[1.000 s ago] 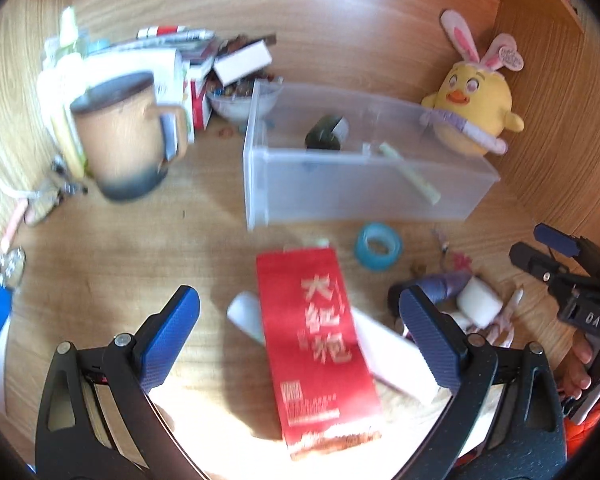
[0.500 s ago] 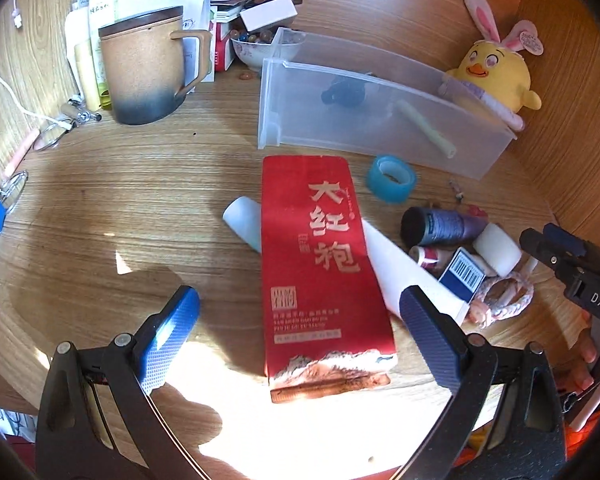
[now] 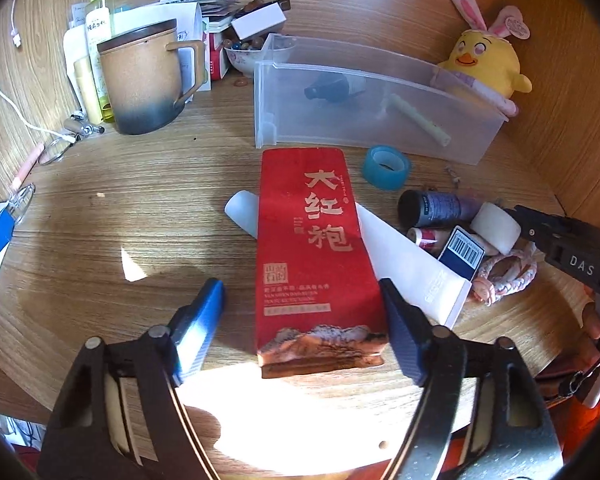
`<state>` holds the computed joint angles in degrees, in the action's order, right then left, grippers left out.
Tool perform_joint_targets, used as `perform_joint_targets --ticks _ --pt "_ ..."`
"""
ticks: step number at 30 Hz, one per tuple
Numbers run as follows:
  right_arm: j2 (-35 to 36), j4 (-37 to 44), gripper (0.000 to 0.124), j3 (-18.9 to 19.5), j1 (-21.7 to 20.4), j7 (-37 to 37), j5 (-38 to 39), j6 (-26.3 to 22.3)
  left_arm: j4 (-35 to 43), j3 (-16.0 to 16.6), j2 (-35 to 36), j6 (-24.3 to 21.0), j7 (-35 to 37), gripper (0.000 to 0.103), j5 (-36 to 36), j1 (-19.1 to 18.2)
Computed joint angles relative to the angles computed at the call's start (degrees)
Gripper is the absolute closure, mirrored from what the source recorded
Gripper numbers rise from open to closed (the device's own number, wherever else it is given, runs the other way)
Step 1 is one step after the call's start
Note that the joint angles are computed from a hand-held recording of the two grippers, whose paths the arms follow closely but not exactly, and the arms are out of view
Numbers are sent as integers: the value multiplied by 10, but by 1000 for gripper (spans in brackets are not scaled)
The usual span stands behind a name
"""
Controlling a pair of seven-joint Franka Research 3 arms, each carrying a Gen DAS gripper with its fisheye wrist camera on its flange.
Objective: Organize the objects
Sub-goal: 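Grasp the wooden eraser block with the right gripper while the left grasps the red tea packet, then carry both items over the clear box and open both grippers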
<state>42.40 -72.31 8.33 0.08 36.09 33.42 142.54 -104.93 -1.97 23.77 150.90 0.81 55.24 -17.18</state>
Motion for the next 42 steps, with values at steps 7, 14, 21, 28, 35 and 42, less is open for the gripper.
perform_joint_targets --ticks 7,14,21,28,35,42 --pt "8 8 102 5 0 -4 3 4 -11 7 -7 27 -23 47 15 3" --pt "1 -2 102 14 -9 -9 27 18 -17 9 -19 23 -55 48 45 -2" --pt "-19 -23 102 22 -16 -32 50 45 -10 3 -33 13 -90 48 96 -4" --pt "-32 -24 102 36 -27 -62 91 51 13 0 -35 6 -110 48 141 -2" --pt "-24 5 102 40 -22 -68 116 44 50 3 -24 8 -114 48 176 1" --pt "-8 42 102 44 -11 -73 115 45 106 10 5 2 -83 48 183 -1"
